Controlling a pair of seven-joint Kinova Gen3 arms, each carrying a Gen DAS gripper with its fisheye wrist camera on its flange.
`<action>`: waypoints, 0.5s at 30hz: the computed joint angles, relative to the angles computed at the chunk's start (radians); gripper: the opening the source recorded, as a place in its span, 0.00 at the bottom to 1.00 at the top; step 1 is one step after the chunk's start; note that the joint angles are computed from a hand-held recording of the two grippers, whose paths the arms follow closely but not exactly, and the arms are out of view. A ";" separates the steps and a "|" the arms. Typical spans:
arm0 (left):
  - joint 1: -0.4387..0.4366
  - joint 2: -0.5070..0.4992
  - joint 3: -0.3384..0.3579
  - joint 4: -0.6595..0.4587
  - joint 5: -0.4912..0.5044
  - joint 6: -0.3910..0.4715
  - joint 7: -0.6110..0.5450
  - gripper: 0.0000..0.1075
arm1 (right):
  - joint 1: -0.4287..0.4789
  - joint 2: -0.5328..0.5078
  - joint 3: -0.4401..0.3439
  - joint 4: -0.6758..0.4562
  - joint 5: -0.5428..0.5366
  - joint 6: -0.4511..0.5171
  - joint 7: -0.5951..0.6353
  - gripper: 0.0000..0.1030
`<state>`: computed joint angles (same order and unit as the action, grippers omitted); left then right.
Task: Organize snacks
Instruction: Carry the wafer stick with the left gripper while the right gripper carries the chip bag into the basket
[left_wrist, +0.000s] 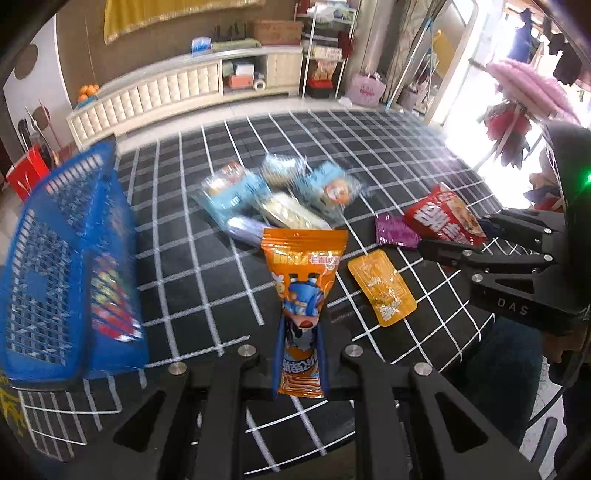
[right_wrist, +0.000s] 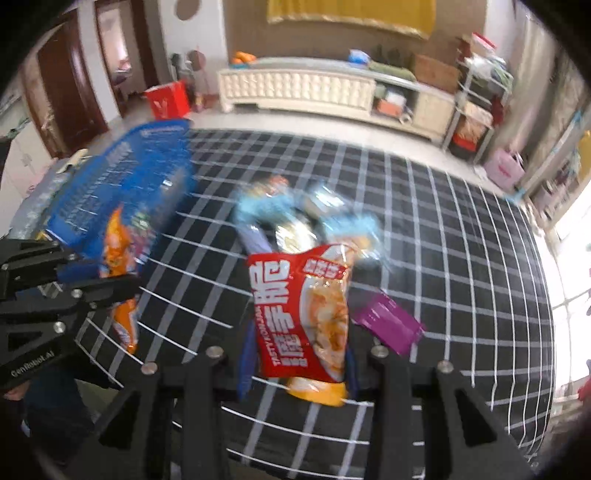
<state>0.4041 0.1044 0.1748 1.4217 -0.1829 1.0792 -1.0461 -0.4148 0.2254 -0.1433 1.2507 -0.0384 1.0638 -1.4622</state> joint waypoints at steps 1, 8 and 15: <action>-0.004 -0.014 -0.003 0.003 -0.002 0.002 -0.006 0.12 | -0.012 0.002 -0.006 -0.011 0.004 0.000 -0.003 0.42; -0.075 -0.128 -0.016 0.025 -0.012 0.028 -0.050 0.12 | -0.090 0.046 -0.037 -0.125 -0.008 0.016 -0.015 0.42; -0.188 -0.222 -0.042 0.056 -0.001 0.060 -0.127 0.12 | -0.191 0.134 -0.038 -0.282 0.019 0.072 -0.030 0.42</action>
<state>0.2157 -0.1172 0.1333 1.4772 -0.1836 1.1395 -1.1727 -0.6062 0.3597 -0.1813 0.9688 -0.0195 1.1358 -1.4927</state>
